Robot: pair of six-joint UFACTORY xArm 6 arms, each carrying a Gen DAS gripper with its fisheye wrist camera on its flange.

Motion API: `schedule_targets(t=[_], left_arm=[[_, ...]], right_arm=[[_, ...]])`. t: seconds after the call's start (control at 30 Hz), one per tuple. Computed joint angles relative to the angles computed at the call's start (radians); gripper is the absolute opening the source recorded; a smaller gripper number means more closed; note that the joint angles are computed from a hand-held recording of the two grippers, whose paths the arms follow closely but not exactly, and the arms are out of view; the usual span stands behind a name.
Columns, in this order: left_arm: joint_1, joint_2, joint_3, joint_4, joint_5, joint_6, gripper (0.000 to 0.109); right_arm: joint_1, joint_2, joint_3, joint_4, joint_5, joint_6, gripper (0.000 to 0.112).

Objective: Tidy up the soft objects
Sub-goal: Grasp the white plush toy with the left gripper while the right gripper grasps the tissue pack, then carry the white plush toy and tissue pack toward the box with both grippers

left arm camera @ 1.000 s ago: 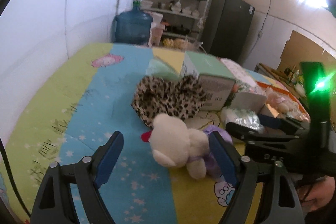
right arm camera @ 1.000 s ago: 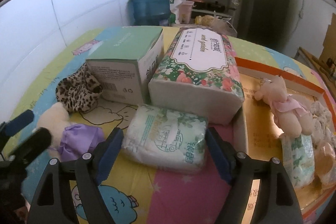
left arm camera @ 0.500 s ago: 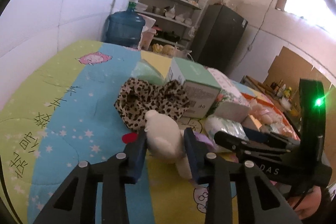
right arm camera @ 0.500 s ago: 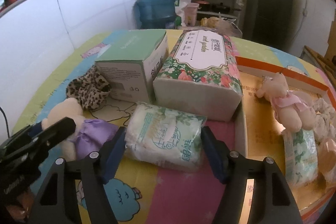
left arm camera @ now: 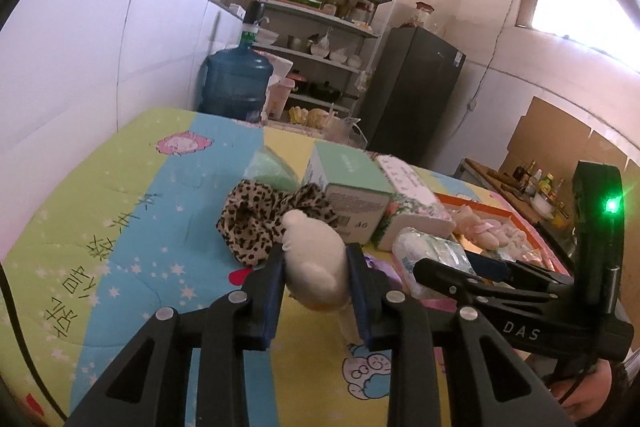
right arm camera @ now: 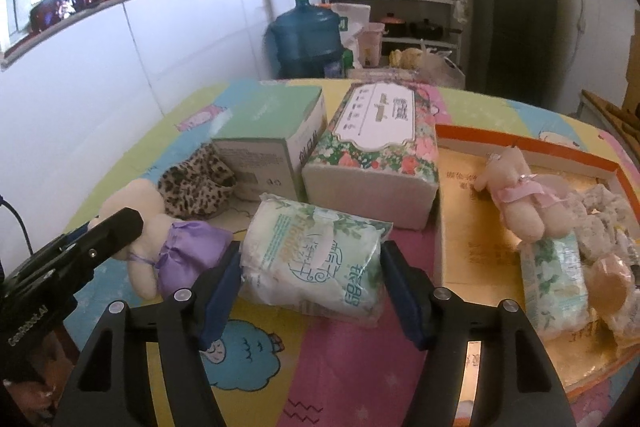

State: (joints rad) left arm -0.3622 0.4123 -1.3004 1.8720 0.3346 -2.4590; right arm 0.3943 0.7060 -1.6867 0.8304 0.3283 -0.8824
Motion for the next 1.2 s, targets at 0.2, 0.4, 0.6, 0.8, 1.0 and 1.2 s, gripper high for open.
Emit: schedule_targets(t=[0.2, 0.4, 0.6, 0.8, 1.0, 1.2], left_arm=[[-0.025, -0.023, 0.012, -0.033, 0.034, 0.044, 0.031], [-0.047, -0.027, -0.004, -0.072, 0.056, 0.094, 0.031], [-0.075, -0.015, -0.045, -0.097, 0.076, 0.136, 0.031], [-0.102, 0.02, -0.117, -0.112, 0.08, 0.184, 0.031], [-0.132, 0.077, -0.216, -0.133, 0.075, 0.238, 0.031], [-0.154, 0.162, -0.348, -0.181, 0.052, 0.322, 0.031]], right_arm=[[-0.004, -0.044, 0.039, 0.09, -0.013, -0.082, 0.069], [-0.015, -0.082, 0.076, 0.172, -0.022, -0.156, 0.069], [-0.038, -0.127, 0.116, 0.29, -0.028, -0.266, 0.069], [-0.07, -0.161, 0.143, 0.392, -0.031, -0.349, 0.069], [-0.113, -0.193, 0.168, 0.473, -0.033, -0.417, 0.069], [-0.164, -0.207, 0.179, 0.529, -0.037, -0.455, 0.069]])
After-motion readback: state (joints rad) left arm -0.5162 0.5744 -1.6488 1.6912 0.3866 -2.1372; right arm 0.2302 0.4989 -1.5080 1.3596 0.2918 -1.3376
